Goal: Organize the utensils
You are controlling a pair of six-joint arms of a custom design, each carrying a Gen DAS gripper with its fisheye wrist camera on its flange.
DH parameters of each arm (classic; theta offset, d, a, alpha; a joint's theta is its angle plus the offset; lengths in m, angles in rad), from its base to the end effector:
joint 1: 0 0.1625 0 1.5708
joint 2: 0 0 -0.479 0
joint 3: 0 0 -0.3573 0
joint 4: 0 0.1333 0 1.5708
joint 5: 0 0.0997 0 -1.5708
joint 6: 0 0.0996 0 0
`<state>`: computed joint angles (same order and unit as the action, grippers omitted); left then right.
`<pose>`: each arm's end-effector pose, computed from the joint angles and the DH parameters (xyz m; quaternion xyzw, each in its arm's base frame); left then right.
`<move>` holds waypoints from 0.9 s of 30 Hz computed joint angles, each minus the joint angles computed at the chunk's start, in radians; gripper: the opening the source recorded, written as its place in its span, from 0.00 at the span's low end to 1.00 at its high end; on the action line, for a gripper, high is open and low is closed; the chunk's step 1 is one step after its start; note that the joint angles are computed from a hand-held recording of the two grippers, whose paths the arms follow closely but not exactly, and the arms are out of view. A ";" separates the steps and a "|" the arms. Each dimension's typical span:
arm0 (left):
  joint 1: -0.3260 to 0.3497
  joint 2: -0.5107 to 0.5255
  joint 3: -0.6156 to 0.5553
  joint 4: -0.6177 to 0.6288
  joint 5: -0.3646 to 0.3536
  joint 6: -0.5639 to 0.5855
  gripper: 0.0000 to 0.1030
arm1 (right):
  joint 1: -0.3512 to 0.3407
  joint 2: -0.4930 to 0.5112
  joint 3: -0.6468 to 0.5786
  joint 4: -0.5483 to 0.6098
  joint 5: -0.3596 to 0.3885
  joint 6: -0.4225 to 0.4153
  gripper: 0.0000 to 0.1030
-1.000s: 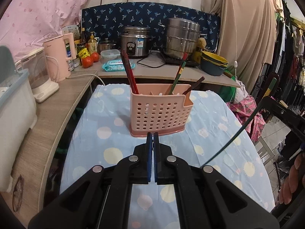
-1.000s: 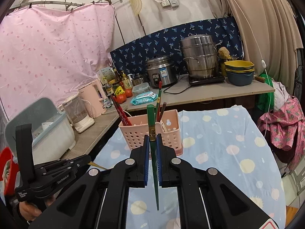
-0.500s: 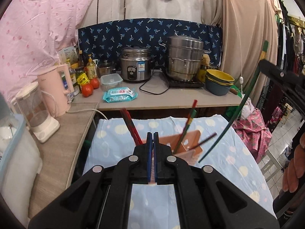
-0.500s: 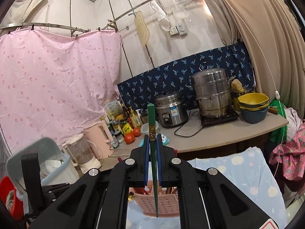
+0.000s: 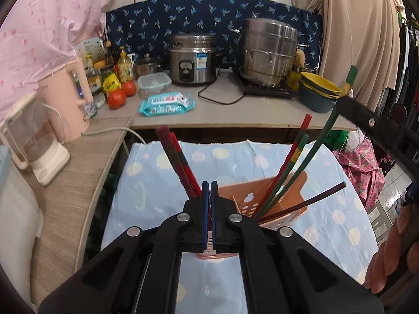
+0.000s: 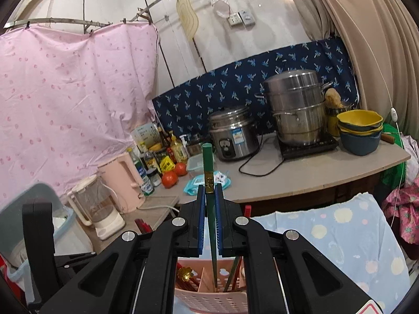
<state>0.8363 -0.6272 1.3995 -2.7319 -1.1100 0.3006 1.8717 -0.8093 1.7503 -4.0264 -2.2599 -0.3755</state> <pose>-0.3842 -0.6904 0.1495 0.4343 0.8520 -0.2319 0.1783 0.2516 -0.5746 0.3157 0.0080 -0.7222 0.6370 0.2694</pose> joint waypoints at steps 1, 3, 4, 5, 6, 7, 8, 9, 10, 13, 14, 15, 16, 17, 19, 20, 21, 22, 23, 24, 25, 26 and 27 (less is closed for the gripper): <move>0.003 0.003 -0.002 0.004 -0.001 -0.006 0.01 | -0.007 0.002 0.008 0.012 0.000 0.014 0.07; 0.007 0.008 -0.004 0.007 -0.003 -0.015 0.01 | -0.021 0.002 0.022 0.039 0.000 0.045 0.07; 0.010 0.010 -0.004 0.006 -0.002 -0.020 0.01 | -0.027 0.001 0.027 0.051 -0.001 0.057 0.07; 0.011 0.010 -0.001 0.002 -0.001 -0.024 0.02 | -0.031 0.002 0.030 0.063 -0.006 0.065 0.07; 0.010 0.009 0.003 -0.006 0.002 -0.027 0.02 | -0.033 0.004 0.031 0.073 -0.015 0.070 0.07; 0.010 0.009 0.009 -0.023 0.005 -0.028 0.02 | -0.036 0.005 0.035 0.081 -0.021 0.072 0.07; 0.010 0.006 0.018 -0.038 0.009 -0.027 0.04 | -0.037 0.005 0.038 0.087 -0.024 0.074 0.07; 0.008 0.004 0.025 -0.048 0.012 -0.028 0.06 | -0.038 0.005 0.043 0.091 -0.028 0.078 0.07; 0.006 0.000 0.036 -0.063 0.018 -0.031 0.16 | -0.038 0.006 0.047 0.090 -0.033 0.081 0.09; -0.001 -0.010 0.069 -0.124 0.040 -0.028 0.42 | -0.035 0.007 0.060 0.072 -0.049 0.076 0.15; -0.004 -0.014 0.083 -0.147 0.048 -0.019 0.42 | -0.033 0.007 0.065 0.066 -0.055 0.077 0.20; -0.006 -0.019 0.093 -0.158 0.051 -0.014 0.43 | -0.032 0.005 0.071 0.058 -0.057 0.079 0.23; -0.007 -0.025 0.104 -0.166 0.051 -0.016 0.45 | -0.029 0.004 0.079 0.049 -0.059 0.079 0.25; -0.008 -0.031 0.114 -0.171 0.049 -0.022 0.49 | -0.025 0.004 0.084 0.038 -0.067 0.074 0.27; -0.011 -0.041 0.137 -0.191 0.051 -0.027 0.53 | -0.016 0.007 0.092 0.018 -0.084 0.056 0.31; -0.012 -0.045 0.149 -0.202 0.054 -0.027 0.53 | -0.011 0.008 0.096 0.014 -0.091 0.053 0.33; -0.014 -0.050 0.162 -0.211 0.058 -0.027 0.53 | -0.008 0.007 0.103 0.015 -0.095 0.054 0.34; -0.015 -0.055 0.174 -0.217 0.062 -0.029 0.53 | -0.005 0.007 0.112 0.015 -0.101 0.059 0.37; -0.016 -0.060 0.187 -0.221 0.063 -0.032 0.54 | -0.002 0.008 0.121 0.013 -0.106 0.065 0.40; -0.016 -0.065 0.198 -0.224 0.067 -0.037 0.56 | 0.001 0.010 0.130 0.010 -0.113 0.070 0.41; -0.017 -0.071 0.215 -0.230 0.074 -0.045 0.61 | 0.004 0.012 0.140 0.009 -0.122 0.077 0.43; -0.018 -0.076 0.230 -0.241 0.084 -0.048 0.65 | 0.007 0.014 0.149 0.011 -0.131 0.084 0.43; -0.019 -0.079 0.243 -0.251 0.095 -0.050 0.65 | 0.009 0.017 0.158 0.013 -0.143 0.091 0.43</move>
<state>0.8176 -0.7057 1.6425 -2.9831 -1.0150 0.2505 1.8812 -0.7922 1.9083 -4.0130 -2.4027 -0.2847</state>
